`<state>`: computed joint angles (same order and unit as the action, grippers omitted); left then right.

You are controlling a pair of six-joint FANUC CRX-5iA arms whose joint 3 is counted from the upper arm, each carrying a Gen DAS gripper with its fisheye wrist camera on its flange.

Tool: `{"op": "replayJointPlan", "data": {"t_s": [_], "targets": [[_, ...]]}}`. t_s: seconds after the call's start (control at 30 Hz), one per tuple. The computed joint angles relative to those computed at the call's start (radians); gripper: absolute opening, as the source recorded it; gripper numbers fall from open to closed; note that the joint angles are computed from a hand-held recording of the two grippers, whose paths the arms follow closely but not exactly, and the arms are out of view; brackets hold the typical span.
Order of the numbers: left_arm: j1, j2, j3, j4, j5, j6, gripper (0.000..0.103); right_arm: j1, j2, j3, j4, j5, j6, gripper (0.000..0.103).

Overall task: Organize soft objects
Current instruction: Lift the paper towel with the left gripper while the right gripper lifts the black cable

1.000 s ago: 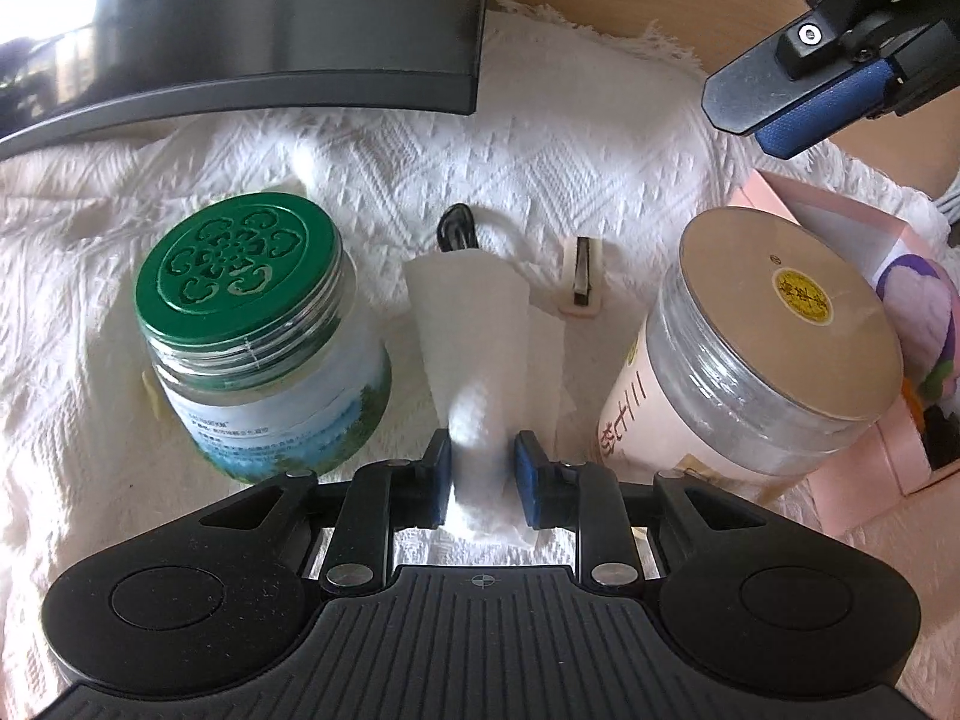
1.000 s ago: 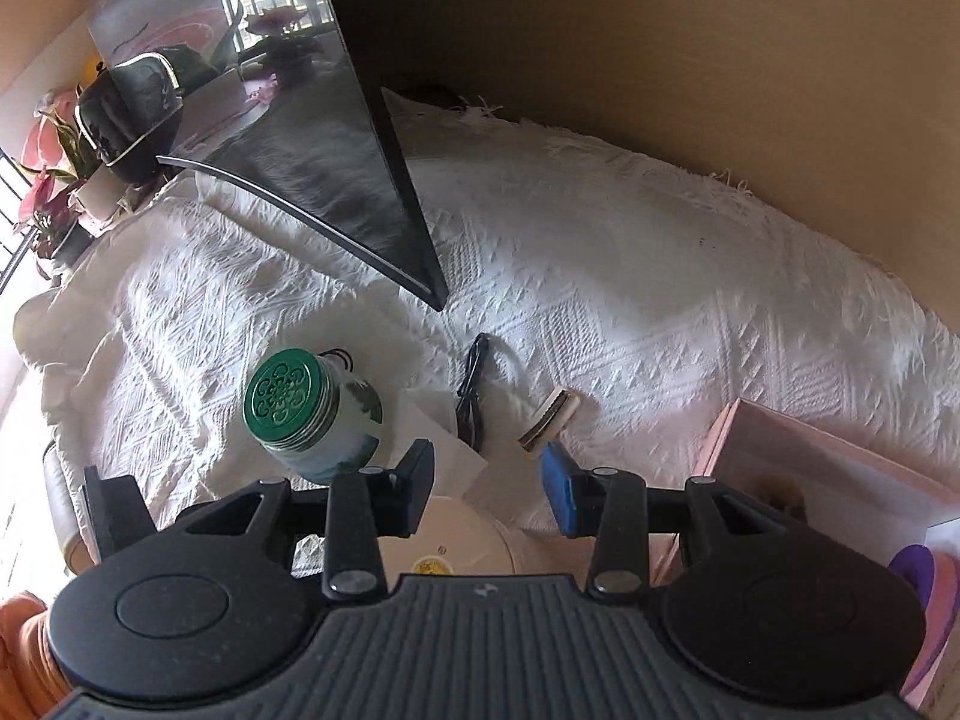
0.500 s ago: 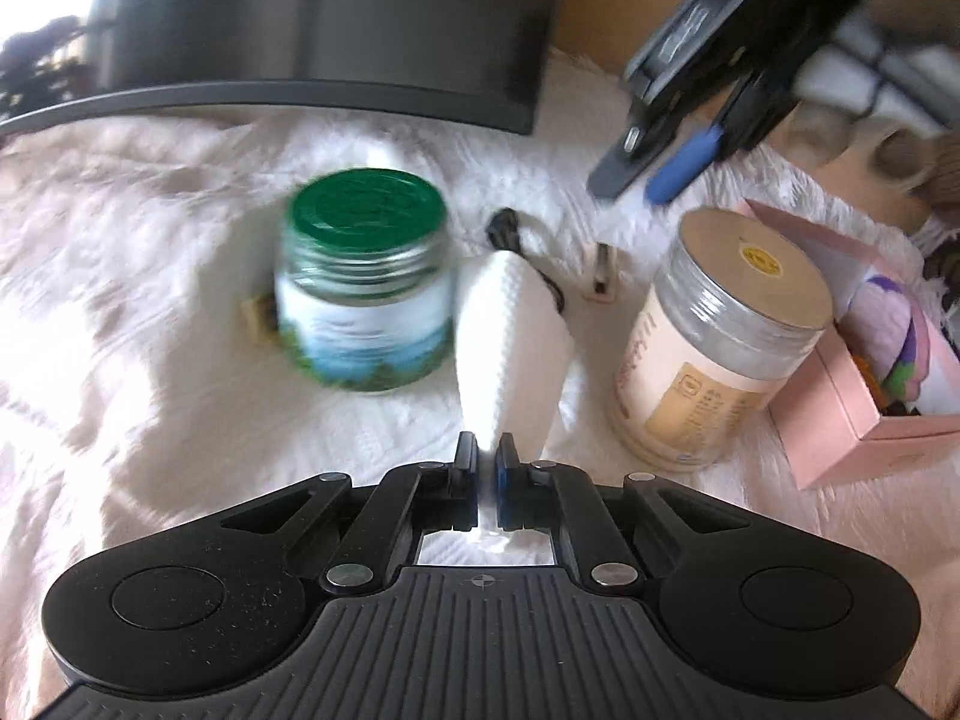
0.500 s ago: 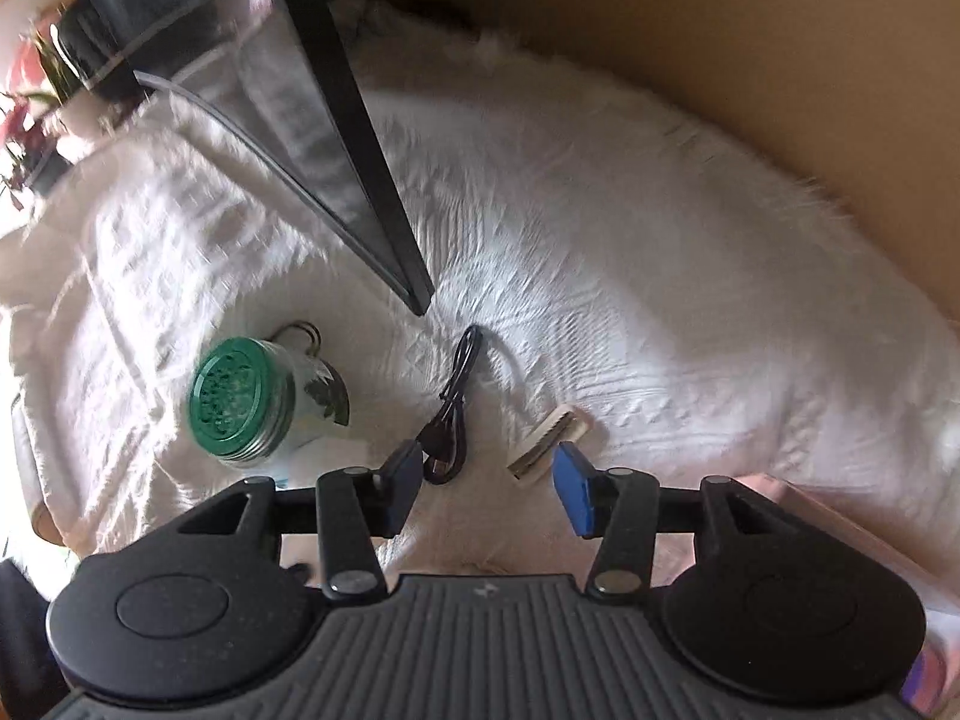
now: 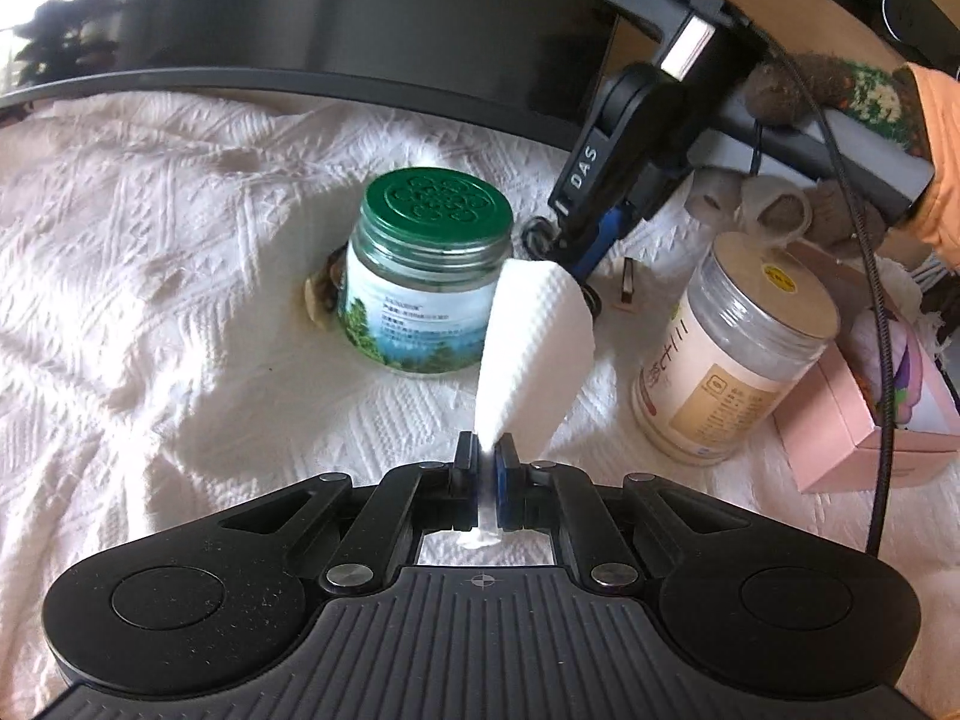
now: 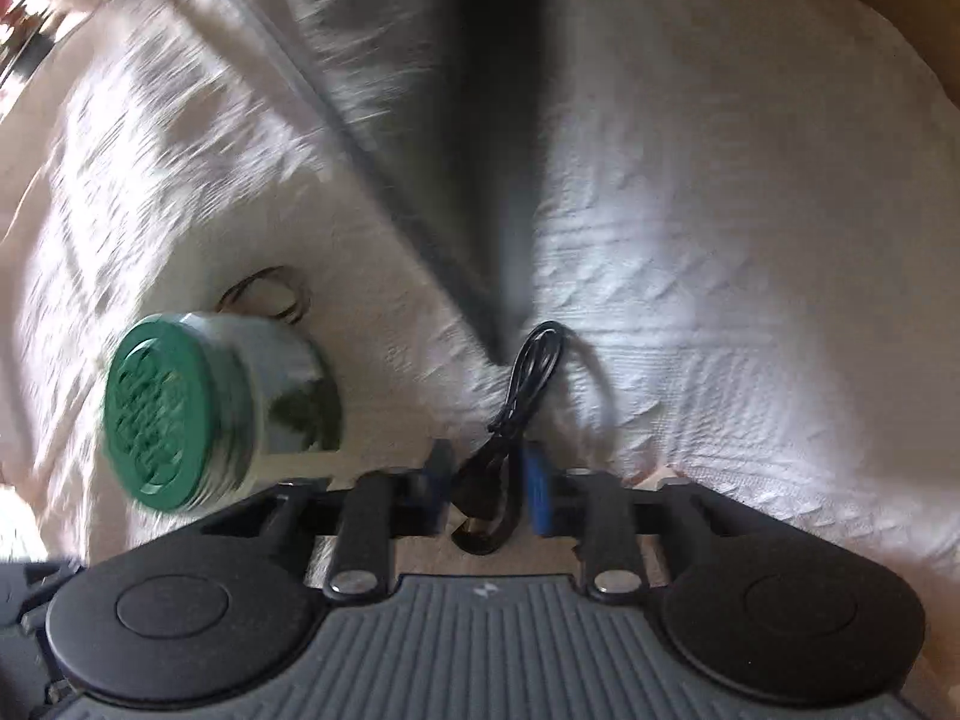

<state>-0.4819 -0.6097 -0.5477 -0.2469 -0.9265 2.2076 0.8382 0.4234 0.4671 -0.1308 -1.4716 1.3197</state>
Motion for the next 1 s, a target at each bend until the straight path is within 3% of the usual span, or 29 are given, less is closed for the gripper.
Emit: {"op": "replayJointPlan", "data": {"t_s": [0.03,0.07,0.4,0.67,0.83,1.0], "targets": [[-0.002,-0.003,-0.001,0.000,0.002,0.001,0.007,0.001,-0.008,-0.006,-0.001,0.006,0.000,0.018],[-0.002,-0.006,-0.001,0.001,0.004,-0.001,0.007,0.000,-0.021,-0.014,-0.007,0.013,-0.003,0.004],[-0.048,-0.043,0.096,-0.105,-0.025,-0.011,0.007,0.030,-0.229,-0.122,0.012,0.107,-0.114,0.005],[-0.083,-0.013,0.233,-0.200,-0.037,-0.118,0.007,0.109,-0.458,-0.229,0.150,0.234,-0.268,0.005],[-0.026,0.016,0.256,-0.086,0.023,-0.236,0.007,0.170,-0.614,-0.363,0.278,0.305,-0.413,0.005],[-0.072,0.090,0.292,-0.023,0.069,-0.277,0.007,0.211,-0.775,-0.511,0.401,0.336,-0.570,0.005]]}}
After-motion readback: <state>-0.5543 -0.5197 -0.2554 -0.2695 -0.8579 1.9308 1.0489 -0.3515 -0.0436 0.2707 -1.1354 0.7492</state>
